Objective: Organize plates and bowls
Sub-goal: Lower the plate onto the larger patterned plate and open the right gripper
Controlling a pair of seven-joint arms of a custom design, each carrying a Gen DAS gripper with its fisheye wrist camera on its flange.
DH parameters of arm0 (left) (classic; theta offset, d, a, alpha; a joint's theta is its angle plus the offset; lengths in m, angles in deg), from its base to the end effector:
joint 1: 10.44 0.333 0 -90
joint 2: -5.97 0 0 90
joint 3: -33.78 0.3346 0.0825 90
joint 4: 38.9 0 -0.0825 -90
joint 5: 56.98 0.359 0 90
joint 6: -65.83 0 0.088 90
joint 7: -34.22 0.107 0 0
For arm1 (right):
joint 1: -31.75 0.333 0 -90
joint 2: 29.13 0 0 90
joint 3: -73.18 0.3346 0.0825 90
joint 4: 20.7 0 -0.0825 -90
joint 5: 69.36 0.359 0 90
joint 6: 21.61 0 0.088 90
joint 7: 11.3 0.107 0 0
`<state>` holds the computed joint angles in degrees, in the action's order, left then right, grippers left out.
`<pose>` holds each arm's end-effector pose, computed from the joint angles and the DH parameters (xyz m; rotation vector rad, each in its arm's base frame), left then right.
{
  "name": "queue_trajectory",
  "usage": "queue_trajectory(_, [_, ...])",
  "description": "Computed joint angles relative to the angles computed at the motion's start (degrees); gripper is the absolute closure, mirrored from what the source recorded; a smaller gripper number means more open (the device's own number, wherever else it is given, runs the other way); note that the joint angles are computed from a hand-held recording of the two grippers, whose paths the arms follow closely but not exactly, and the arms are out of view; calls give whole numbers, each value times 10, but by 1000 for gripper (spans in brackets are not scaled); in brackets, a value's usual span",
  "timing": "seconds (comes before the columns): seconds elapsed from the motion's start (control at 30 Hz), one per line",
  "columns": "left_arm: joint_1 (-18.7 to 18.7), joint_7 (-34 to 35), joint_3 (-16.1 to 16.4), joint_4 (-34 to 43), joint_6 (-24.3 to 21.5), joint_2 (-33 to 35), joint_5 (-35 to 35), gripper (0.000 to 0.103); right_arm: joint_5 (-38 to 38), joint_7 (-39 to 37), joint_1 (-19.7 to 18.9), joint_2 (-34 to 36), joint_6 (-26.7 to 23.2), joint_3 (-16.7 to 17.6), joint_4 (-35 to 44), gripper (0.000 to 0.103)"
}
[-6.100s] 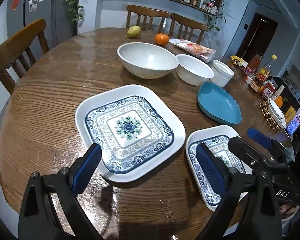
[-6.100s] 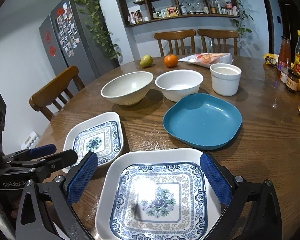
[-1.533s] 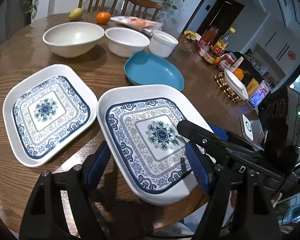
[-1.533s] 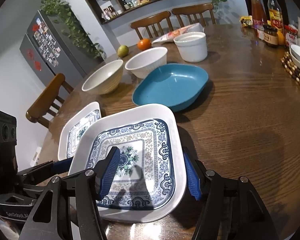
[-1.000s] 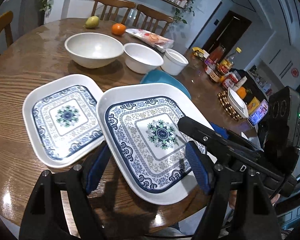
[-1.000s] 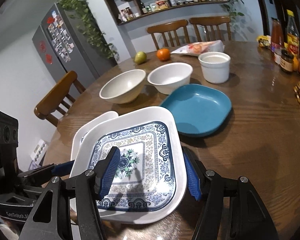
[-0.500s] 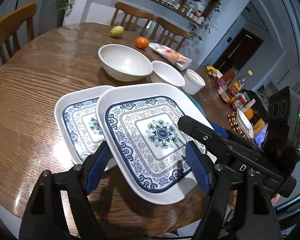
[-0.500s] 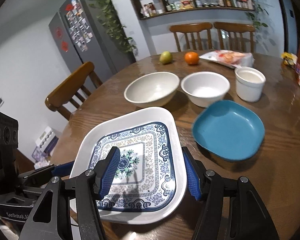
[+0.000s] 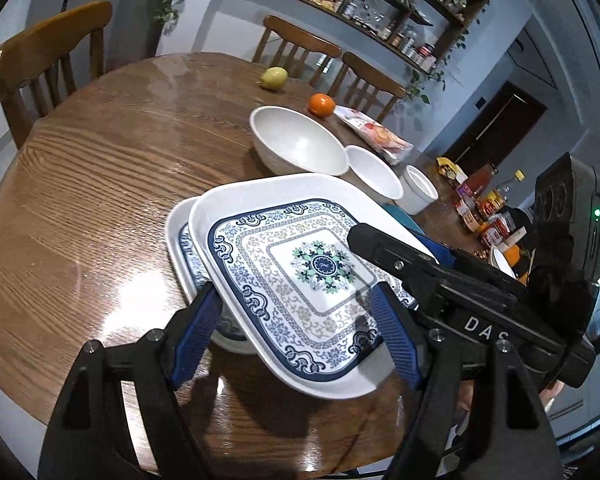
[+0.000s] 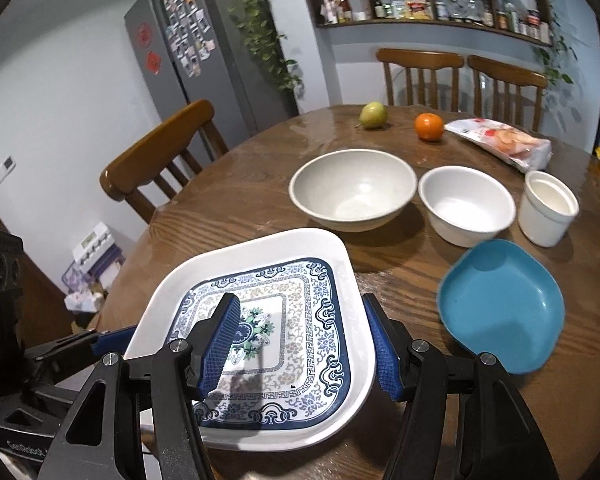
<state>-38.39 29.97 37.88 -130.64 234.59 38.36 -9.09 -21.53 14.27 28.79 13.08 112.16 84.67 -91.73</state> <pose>0.6321 -0.3443 0.4050 -2.2059 1.4004 -1.1215 0.7658 0.0778 0.4039 -2.0515 0.9523 -0.0987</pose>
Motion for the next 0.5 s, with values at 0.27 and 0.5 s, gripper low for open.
queue_trajectory(0.27, [20, 11, -9, -8, 3, 5, -27, 28, -38, 30, 23, 34, -21, -5, 51, 39])
queue_trajectory(0.5, [42, 54, -29, -14, -4, 12, -79, 27, -56, 47, 28, 77, -43, 3, 101, 39])
